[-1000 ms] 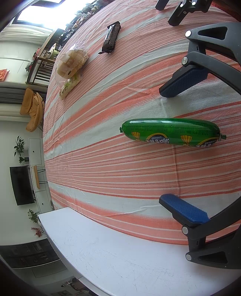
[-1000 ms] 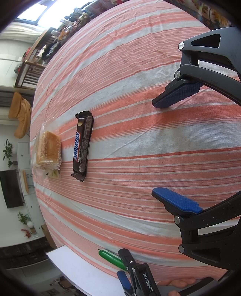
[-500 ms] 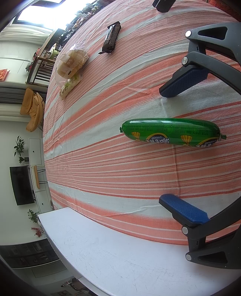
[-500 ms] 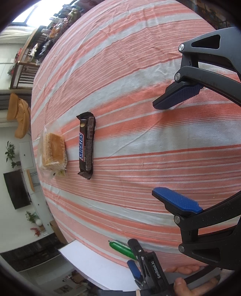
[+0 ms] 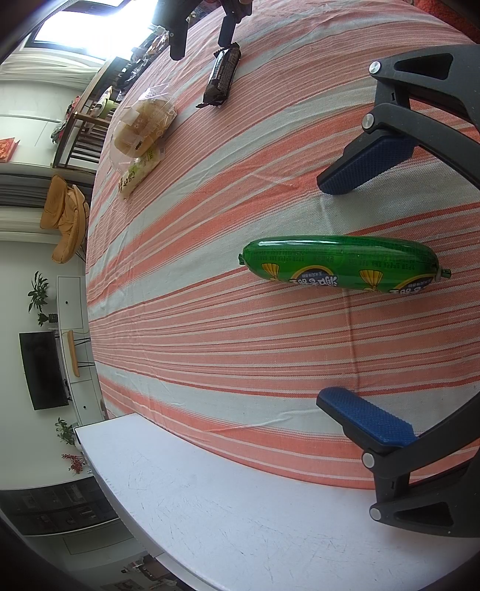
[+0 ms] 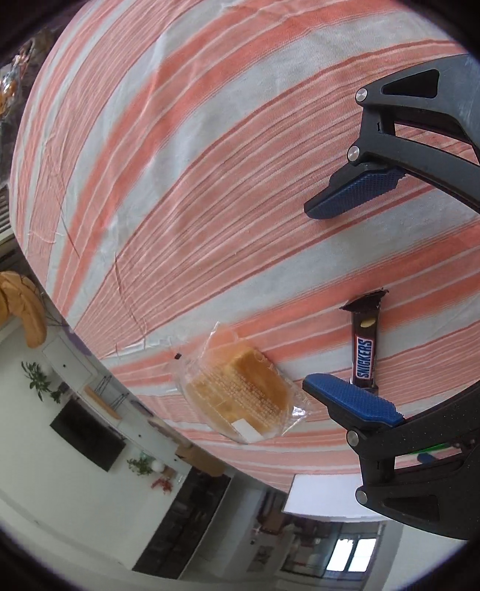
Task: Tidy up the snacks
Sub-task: 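Move the right gripper down toward the Snickers bar, then close the left gripper on the green pack while the right closes on the Snickers bar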
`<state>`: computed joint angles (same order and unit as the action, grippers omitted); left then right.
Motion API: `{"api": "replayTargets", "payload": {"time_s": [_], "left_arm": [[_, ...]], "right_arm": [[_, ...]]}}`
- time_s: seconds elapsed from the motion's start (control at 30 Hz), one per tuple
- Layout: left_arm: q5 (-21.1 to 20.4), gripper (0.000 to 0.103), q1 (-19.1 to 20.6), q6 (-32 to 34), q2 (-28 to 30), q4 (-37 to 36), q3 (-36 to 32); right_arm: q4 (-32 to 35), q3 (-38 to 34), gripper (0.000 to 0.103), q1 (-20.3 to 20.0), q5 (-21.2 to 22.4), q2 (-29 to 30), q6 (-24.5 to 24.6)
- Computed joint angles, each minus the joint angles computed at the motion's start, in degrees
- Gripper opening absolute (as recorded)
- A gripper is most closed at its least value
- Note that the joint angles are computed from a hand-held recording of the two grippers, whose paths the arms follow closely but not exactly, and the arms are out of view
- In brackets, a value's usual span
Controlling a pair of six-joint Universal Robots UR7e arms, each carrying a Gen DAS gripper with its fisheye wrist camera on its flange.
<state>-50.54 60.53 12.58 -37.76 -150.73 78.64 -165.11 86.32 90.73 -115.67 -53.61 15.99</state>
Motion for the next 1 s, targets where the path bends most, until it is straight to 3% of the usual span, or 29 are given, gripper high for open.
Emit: {"api": "replayTargets", "payload": {"time_s": [0.07,0.2,0.27,0.33,0.43,0.5,0.7,0.8,0.83,0.87,0.9,0.93,1.0], "left_arm": [[0.00,0.103,-0.01,-0.01,-0.01,-0.02,0.01],[0.02,0.103,-0.02,0.00,-0.02,-0.01,0.01],[0.05,0.103,-0.02,0.00,-0.02,-0.02,0.04],[0.02,0.103,-0.01,0.00,-0.02,-0.01,0.02],[0.04,0.103,-0.01,0.00,-0.03,0.00,0.03],[0.04,0.103,-0.01,0.00,-0.03,0.00,0.03],[-0.44,0.103,0.02,-0.18,-0.21,0.11,0.18],[-1.20,0.102,0.01,-0.54,-0.95,4.91,-0.55],[-1.31,0.094,-0.08,-0.90,-1.51,6.36,-0.44],[-0.75,0.068,-0.30,-0.61,-2.19,6.29,0.20],[-1.23,0.052,-0.37,-0.27,-3.00,6.20,0.77],[-1.52,0.025,-0.39,-1.16,-3.69,7.42,0.92],[-3.58,0.023,0.20,-4.79,-5.75,7.82,2.12]], "right_arm": [[0.23,-0.18,0.087,0.12,2.38,0.45,-1.41],[10.81,0.13,0.087,-1.65,19.72,-1.15,-5.85],[15.93,-0.12,0.087,-1.39,23.69,-2.08,-10.19],[18.45,-0.74,0.087,0.73,18.89,-2.75,-12.32],[18.44,-4.34,0.089,4.78,0.89,-0.22,-20.53],[19.34,-7.11,0.089,6.73,-6.81,2.35,-22.97],[21.72,-14.12,0.086,8.61,-13.36,10.18,-27.80],[21.38,-16.22,0.082,9.38,-17.58,13.48,-29.60],[22.37,-16.54,0.073,9.44,-18.35,13.91,-29.22],[23.85,-16.15,0.046,9.27,-18.28,13.69,-28.16],[22.92,-14.46,0.019,9.25,-17.40,12.44,-27.48],[24.39,-13.77,0.018,9.17,-17.42,11.59,-25.21],[24.00,-9.55,0.018,8.81,-14.15,8.04,-20.73]]}}
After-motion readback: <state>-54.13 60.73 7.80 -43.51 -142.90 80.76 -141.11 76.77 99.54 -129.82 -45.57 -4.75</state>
